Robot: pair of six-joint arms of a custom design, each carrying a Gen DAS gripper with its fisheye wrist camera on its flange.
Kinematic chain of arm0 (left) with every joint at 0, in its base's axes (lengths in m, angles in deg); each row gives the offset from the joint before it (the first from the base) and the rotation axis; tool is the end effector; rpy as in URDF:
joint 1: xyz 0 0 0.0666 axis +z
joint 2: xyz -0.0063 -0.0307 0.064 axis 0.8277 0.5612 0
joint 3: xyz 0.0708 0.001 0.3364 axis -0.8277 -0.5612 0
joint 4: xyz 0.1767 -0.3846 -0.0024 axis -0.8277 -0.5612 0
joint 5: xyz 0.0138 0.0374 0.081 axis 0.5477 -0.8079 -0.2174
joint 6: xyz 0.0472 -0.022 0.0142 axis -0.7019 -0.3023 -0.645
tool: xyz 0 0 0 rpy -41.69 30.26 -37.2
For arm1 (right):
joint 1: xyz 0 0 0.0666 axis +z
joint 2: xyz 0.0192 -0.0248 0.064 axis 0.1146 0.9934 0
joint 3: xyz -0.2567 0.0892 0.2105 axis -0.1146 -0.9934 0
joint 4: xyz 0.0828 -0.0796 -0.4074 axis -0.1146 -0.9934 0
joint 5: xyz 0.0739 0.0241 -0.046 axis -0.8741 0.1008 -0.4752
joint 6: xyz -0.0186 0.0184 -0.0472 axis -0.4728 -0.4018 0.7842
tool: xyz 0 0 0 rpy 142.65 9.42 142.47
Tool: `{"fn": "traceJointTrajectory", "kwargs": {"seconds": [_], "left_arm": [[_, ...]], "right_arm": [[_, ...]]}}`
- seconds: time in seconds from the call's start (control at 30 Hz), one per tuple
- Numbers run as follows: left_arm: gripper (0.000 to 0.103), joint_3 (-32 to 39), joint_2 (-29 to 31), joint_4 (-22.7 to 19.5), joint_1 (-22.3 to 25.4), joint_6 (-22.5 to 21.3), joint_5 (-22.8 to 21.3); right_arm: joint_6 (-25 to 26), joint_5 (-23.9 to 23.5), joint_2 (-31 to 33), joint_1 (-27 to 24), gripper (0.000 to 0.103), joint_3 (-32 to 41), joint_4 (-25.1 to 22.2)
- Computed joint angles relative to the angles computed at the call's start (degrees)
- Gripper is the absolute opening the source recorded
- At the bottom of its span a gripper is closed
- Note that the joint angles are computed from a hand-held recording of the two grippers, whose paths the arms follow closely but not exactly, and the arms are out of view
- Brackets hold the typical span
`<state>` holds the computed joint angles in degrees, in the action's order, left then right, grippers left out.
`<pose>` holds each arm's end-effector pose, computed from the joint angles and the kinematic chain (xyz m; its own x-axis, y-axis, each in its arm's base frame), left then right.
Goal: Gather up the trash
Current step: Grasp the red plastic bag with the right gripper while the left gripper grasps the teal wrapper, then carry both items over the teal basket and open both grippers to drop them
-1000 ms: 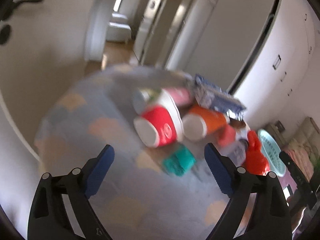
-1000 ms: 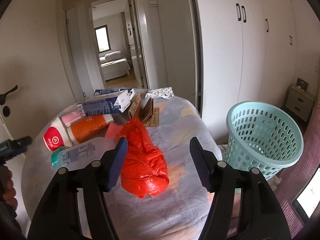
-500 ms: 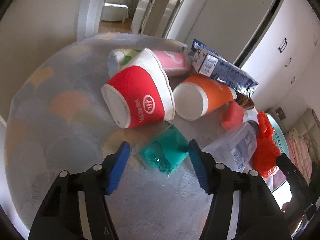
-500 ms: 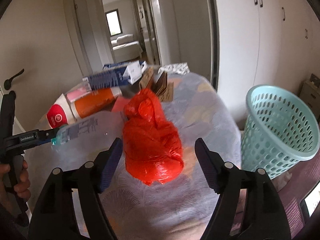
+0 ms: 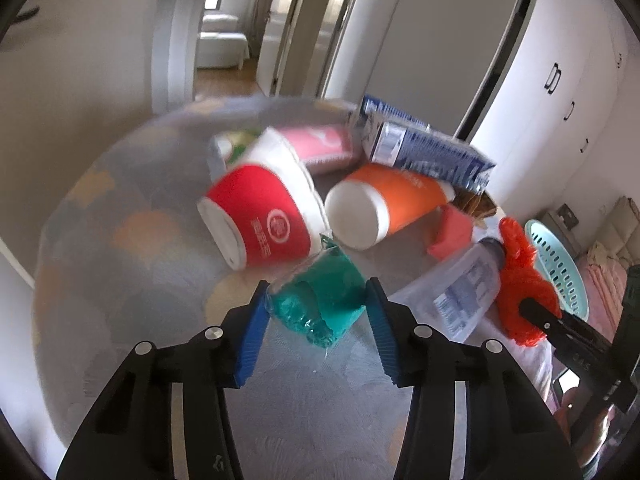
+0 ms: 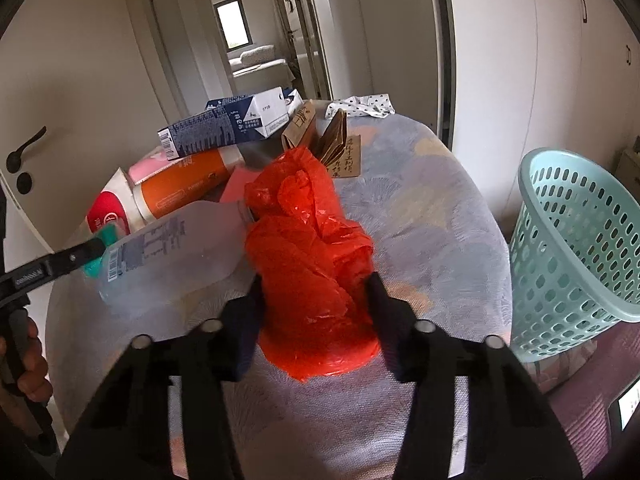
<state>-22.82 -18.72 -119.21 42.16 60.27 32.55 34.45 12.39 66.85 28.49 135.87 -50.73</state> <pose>0.4318 -0.0956 0.3515 -0.5907 -0.4309 -0.6822 -0.3727 0.8956 -0.2430 0.5563 0.2330 0.3220 -0.6390 -0.2525 -0.7266 -0.5282 0.8308 0.1757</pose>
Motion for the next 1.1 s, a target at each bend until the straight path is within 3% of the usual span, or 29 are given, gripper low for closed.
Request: {"fn": "traceJointTrajectory", "kwargs": {"seconds": [0.13,0.3,0.5,0.67,0.83,1.0,1.1], "left_arm": [[0.046,0.7,-1.8,0.6,-1.3,-1.1,-3.1],[0.046,3.3,-1.4,2.1,-2.9,-3.2,-3.9],[0.046,10.2,4.5,4.9,-5.8,-7.5,-2.3],[0.046,20.7,13.5,3.4,-7.9,-10.0,1.7],[0.046,33.8,23.7,2.4,-10.8,-15.5,4.0],[0.046,51.4,38.1,-1.3,-12.1,-16.3,10.1],[0.046,65.8,49.4,-6.1,-13.3,-17.2,13.2]], "right_arm": [[-0.8,1.3,-1.3,-0.2,0.037,-0.8,1.2],[-2.0,0.8,-3.4,-1.3,0.036,-1.7,3.3],[-2.9,1.9,-4.4,-3.6,0.036,-0.5,4.1],[-3.9,5.6,-4.2,-6.9,0.036,1.9,3.6],[-6.5,7.2,-2.2,-11.6,0.036,5.5,3.1],[-11.0,8.3,2.2,-16.0,0.036,11.0,0.1],[-13.4,8.6,5.9,-18.2,0.036,15.1,-2.7]]}}
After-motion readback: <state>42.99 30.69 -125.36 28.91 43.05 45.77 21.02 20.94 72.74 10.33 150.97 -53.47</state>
